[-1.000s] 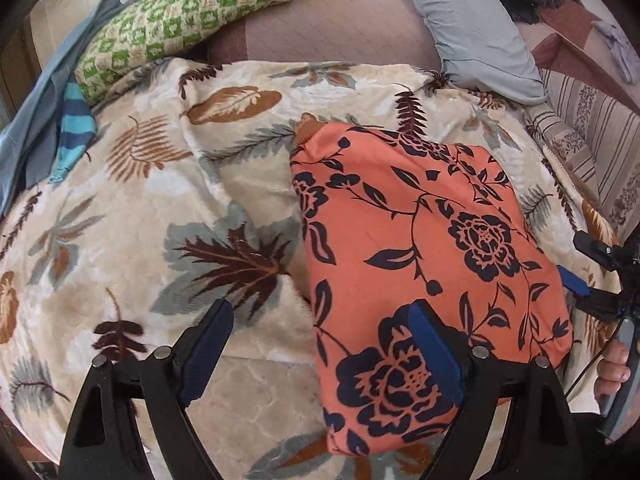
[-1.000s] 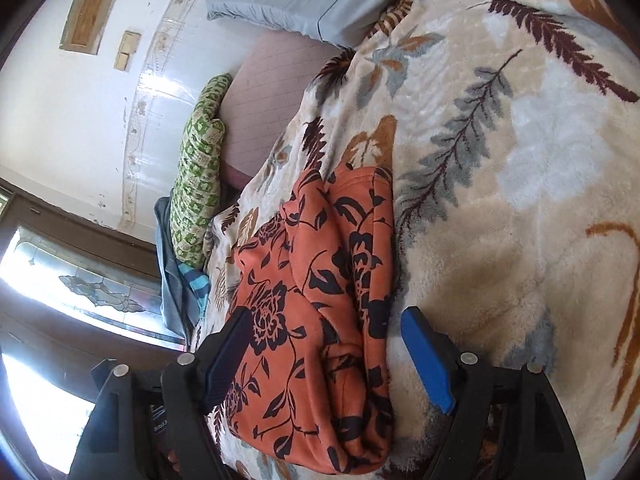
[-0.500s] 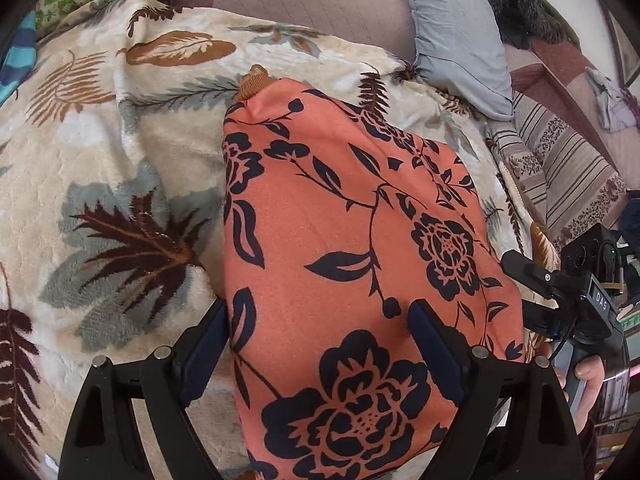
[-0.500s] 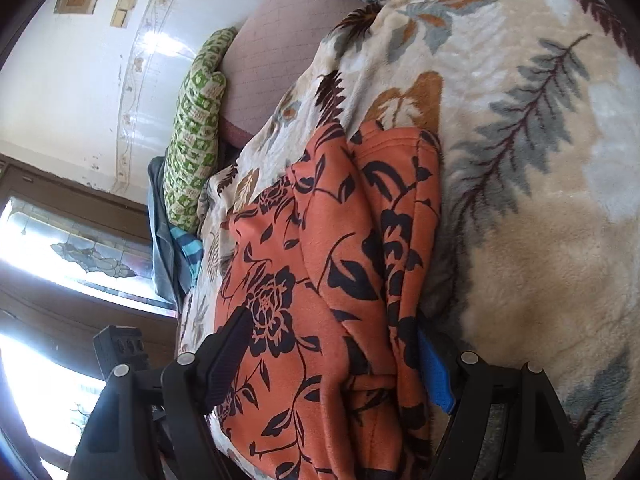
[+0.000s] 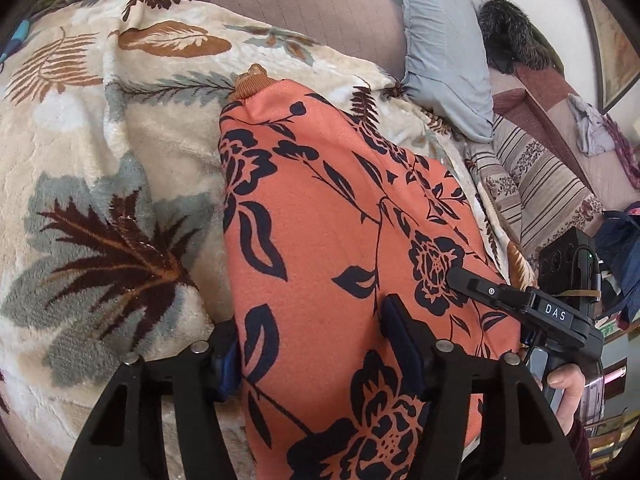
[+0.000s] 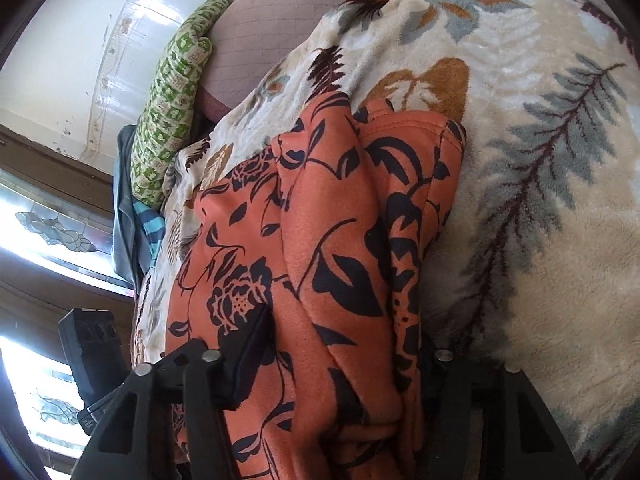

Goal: Fold small clothes

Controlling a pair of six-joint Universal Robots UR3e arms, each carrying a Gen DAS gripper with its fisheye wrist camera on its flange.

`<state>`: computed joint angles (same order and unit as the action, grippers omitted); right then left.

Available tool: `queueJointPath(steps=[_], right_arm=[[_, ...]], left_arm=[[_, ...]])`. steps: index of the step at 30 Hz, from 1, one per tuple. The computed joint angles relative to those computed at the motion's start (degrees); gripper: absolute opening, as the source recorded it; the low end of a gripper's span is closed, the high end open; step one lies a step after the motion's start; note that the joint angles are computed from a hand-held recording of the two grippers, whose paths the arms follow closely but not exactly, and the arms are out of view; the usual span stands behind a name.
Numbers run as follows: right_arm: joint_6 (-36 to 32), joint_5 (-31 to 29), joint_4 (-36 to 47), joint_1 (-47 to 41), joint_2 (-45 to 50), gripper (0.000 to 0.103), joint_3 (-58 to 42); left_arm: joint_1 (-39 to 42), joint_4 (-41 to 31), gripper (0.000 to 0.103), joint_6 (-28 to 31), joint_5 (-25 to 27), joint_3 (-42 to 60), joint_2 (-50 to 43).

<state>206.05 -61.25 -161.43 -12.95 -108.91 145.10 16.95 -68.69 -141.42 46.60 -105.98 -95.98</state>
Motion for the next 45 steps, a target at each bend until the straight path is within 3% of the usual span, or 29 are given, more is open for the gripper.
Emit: queueJointPath(steps=[6, 13, 18, 22, 24, 26, 28, 29, 34, 37, 38, 40, 41, 42, 43, 45], right_arm=[[5.21, -17.71, -2.64, 15.01, 5.33, 0.041, -8.88], [7.00, -26.28, -12.01, 25.51, 11.47, 0.035, -14.37], [7.82, -31.78, -9.59, 31.12, 16.53, 0.034, -21.60], [10.26, -27.31, -2.83, 24.78, 10.30, 0.036, -17.39], [9.74, -20.04, -0.63, 17.85, 5.07, 0.039, -12.25], [10.02, -20.47, 2.88, 15.23, 1.68, 0.060, -10.28], [7.87, -19.43, 5.19, 12.30, -1.84, 0.068, -8.12], [6.59, -16.92, 6.21, 9.70, -3.96, 0.073, -6.41], [0.42, 1.19, 9.58, -4.63, -10.65, 0.077, 2.15], [0.77, 6.39, 3.68, -6.19, -4.75, 0.079, 3.67], [1.05, 7.29, 0.87, -5.43, -1.64, 0.079, 3.50], [2.00, 6.02, -3.30, -2.29, 3.32, 0.079, 2.06], [2.77, 3.89, -4.46, -0.21, 4.48, 0.073, 0.94], [2.92, 3.44, -5.95, 1.02, 5.12, 0.065, 0.37], [2.82, 4.35, -7.17, 1.50, 5.44, 0.036, 0.09], [4.00, -3.21, -7.84, 7.82, 6.12, 0.035, -4.12]], left_arm=[[1.34, -2.78, 0.042, 2.81, -2.74, 1.76, 1.84], [4.25, -8.65, 0.039, 6.82, -5.90, 5.50, 3.95], [4.24, -3.61, 0.038, 6.42, -2.75, 3.83, 5.16], [2.86, -0.62, 0.041, 2.90, 1.88, 4.69, 0.17], [2.96, -0.67, 0.047, 1.46, 2.43, 5.05, -1.21], [3.15, -0.07, 0.060, 0.85, 2.29, 4.74, -1.12], [2.71, 2.92, 0.075, -0.36, 3.72, 3.55, -0.69], [2.68, 3.46, 0.076, -0.72, 4.09, 3.36, -0.93], [2.90, -0.78, 0.074, -0.60, 2.59, 5.77, -3.42], [2.73, -4.36, 0.054, 2.23, 1.21, 6.82, -3.34], [2.53, -3.68, 0.053, 2.16, 1.42, 6.42, -2.89], [2.59, -3.97, 0.046, 2.59, 1.42, 6.51, -2.68], [2.84, -4.83, 0.042, 2.58, 0.80, 6.97, -2.74], [3.18, -5.78, 0.040, 3.07, 0.07, 7.27, -2.49], [3.18, -5.52, 0.037, 3.35, -0.19, 7.35, -2.07], [3.08, -5.71, 0.036, 4.60, -0.72, 7.65, -1.05]])
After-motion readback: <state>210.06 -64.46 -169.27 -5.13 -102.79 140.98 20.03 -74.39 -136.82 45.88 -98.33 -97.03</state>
